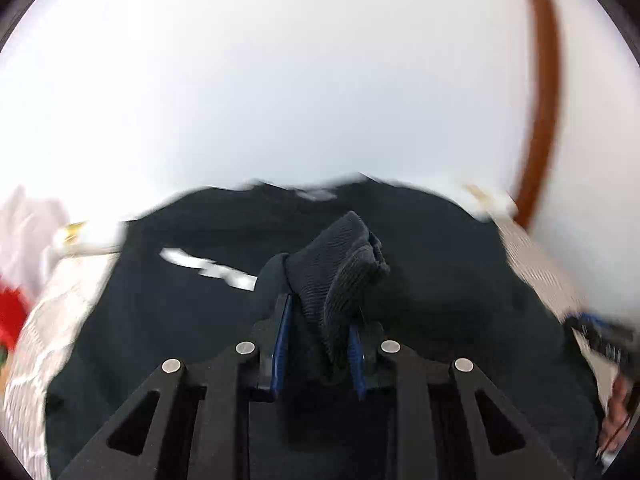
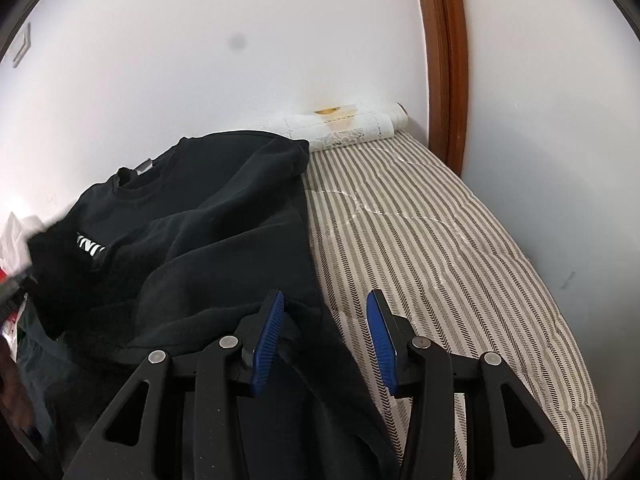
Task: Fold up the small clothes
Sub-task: 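Grasp the sweatshirt side edge with the left tool and fold it inward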
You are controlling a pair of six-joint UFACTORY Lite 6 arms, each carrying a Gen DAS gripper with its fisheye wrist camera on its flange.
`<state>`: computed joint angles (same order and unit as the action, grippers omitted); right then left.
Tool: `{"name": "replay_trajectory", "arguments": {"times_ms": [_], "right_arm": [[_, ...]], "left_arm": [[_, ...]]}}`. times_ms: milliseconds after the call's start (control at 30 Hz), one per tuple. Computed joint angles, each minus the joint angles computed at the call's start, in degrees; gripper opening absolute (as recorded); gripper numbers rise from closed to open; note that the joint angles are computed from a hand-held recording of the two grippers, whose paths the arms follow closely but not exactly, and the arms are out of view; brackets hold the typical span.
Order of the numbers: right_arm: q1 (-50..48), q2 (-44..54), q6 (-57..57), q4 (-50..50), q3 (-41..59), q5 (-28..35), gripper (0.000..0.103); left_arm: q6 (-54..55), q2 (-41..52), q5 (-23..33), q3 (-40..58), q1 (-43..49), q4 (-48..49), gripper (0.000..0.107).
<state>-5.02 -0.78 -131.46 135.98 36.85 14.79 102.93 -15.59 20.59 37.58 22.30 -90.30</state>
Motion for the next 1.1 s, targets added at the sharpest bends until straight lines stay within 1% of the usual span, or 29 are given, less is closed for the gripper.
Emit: {"name": "replay_trajectory", "arguments": {"times_ms": [67,133,200,267,300,367,433,533,600,633,667,700,733,767,800,833,867,933,967,1033,1067,1100], "right_arm": [[0.5,-0.1,-2.0,2.2,-0.3,0.1,0.043],[0.8,-0.2,-2.5,2.7,-0.5,0.5,0.043],[0.9,-0.2,-2.7,2.8,-0.7,1.1,0.043],[1.1,-0.3,-3.1,3.2,-0.9,1.3,0.043],[1.2,-0.4,-3.5,3.6,-1.0,1.4,0.043],[1.2,-0.7,-4.0,4.2,-1.4,1.7,0.043],[1.4,-0.9,-5.3,5.4,-1.8,1.9,0.043],[1.6,-0.9,-8.0,7.9,-2.2,2.1,0.043],[1.8,-0.3,-8.7,8.8,-2.0,2.2,0.043],[1.9,0.1,-9.2,9.3,-1.8,2.1,0.043],[2.2,0.4,-10.2,10.3,-1.7,2.0,0.043],[2.5,0.7,-11.4,11.5,-1.6,1.9,0.043],[2.7,0.8,-12.7,12.8,-1.6,2.0,0.043],[2.9,0.5,-13.5,13.6,-1.9,2.2,0.043],[2.7,0.0,-13.4,13.4,-2.3,2.8,0.043],[2.1,-1.1,-11.9,11.6,-3.2,4.3,0.044],[1.6,-2.0,-10.8,10.4,-3.8,5.4,0.044],[0.7,-4.2,-10.0,9.7,-5.4,8.1,0.044],[0.8,-4.8,-11.3,11.1,-5.9,9.1,0.046],[1.9,-4.6,-15.5,16.0,-6.0,10.1,0.052],[2.7,-3.4,-17.2,18.1,-5.4,9.9,0.053],[4.0,-1.1,-20.3,21.3,-3.7,8.3,0.053]], "left_arm": [[-3.8,4.6,5.4,4.5,9.6,3.3,0.024],[-8.4,10.8,10.3,9.3,16.9,8.3,0.024],[-13.5,17.8,12.6,14.6,22.1,14.2,0.024],[-15.3,24.5,16.5,19.0,27.3,17.5,0.027],[-14.9,25.7,16.7,19.0,28.6,18.1,0.027],[-16.0,29.2,17.3,21.2,30.8,20.7,0.027],[-16.6,31.7,20.0,22.8,32.5,22.7,0.028],[-18.8,34.0,21.4,25.3,31.8,25.5,0.03],[-19.8,34.9,21.0,26.3,29.8,26.0,0.038],[-20.1,35.0,20.8,26.3,29.2,26.3,0.047],[-19.7,35.5,19.9,26.7,27.9,25.5,0.053],[-19.0,35.2,18.6,26.0,26.8,24.3,0.053],[-17.9,34.6,17.0,25.2,25.7,23.2,0.051],[-16.7,33.8,15.0,24.3,24.2,22.4,0.043],[-15.2,32.8,14.1,23.4,23.6,21.6,0.039],[-12.1,31.6,12.8,22.0,22.9,19.0,0.021],[-8.3,30.4,13.0,20.9,23.0,16.0,0.013],[-1.0,27.9,15.9,18.9,24.6,9.7,0.012],[1.7,26.6,18.0,18.2,26.1,7.3,0.012],[2.0,26.1,21.6,19.3,28.6,6.4,0.012],[1.9,26.2,21.3,20.1,29.4,5.7,0.012],[1.7,26.7,20.2,21.2,29.8,5.3,0.012]]}}
